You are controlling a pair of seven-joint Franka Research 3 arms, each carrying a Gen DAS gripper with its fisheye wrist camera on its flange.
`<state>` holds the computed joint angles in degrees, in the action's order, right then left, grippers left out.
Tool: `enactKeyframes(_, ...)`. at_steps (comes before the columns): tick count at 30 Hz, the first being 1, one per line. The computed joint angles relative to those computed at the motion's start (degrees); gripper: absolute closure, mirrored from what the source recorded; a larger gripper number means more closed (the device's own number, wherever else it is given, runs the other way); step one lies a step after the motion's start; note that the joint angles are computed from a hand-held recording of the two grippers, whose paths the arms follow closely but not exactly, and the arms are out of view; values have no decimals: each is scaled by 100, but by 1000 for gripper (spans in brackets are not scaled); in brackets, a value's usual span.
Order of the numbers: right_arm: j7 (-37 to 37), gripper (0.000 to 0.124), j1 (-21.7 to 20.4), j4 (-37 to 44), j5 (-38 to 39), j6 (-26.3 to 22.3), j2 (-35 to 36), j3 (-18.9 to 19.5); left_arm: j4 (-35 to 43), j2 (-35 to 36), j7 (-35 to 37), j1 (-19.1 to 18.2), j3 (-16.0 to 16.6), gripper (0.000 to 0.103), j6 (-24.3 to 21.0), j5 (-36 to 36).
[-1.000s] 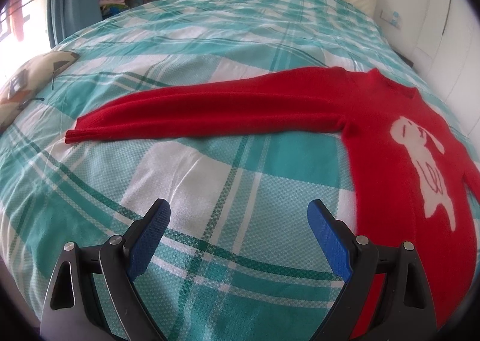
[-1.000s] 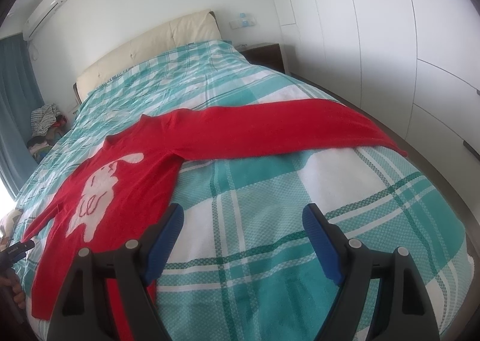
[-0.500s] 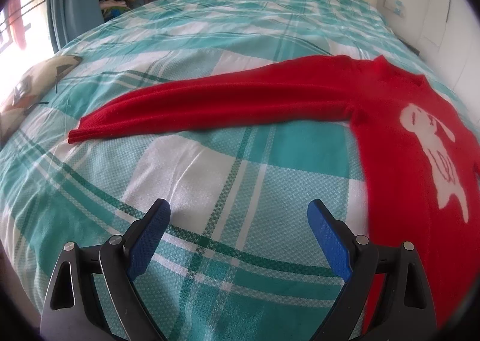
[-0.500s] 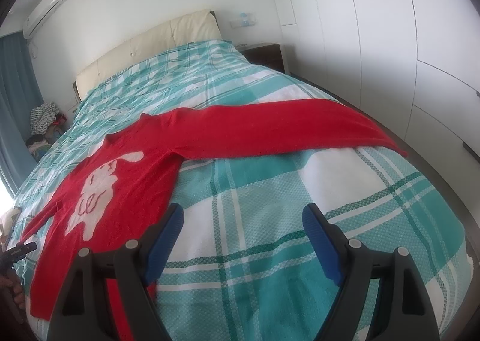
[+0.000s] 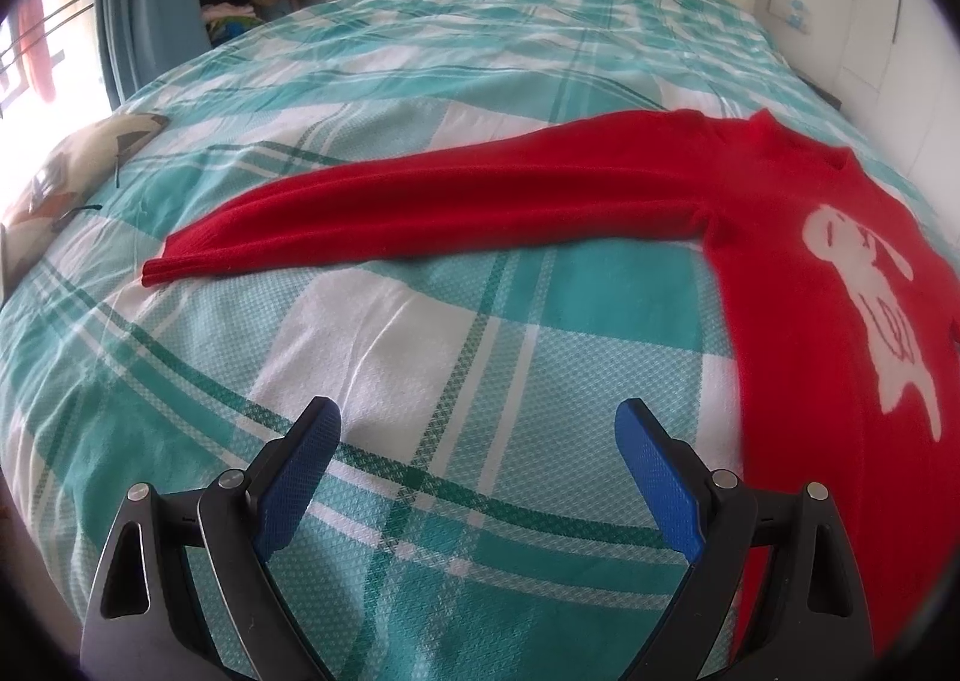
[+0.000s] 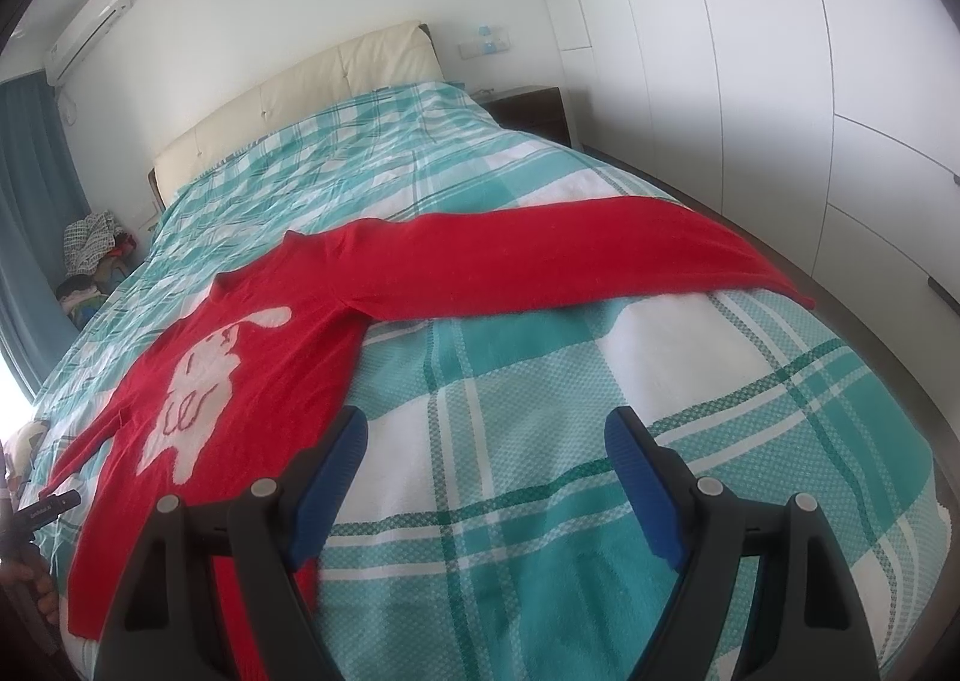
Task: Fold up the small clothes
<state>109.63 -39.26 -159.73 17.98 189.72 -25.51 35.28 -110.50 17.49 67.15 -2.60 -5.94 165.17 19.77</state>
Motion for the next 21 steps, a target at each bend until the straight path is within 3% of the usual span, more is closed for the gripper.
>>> enactKeyframes(18,49,43,-57,5,-29,-27,-34,70,11,21,52,46,-26,9,-50,-64)
enactKeyframes(20,121,43,-318,28,-61,-126,-132,341,8,22,43,42,-26,9,-47,-74)
enactKeyframes(21,237,43,-644,53,-109,-240,-266,667,7,26,48,49,-36,9,-45,-94)
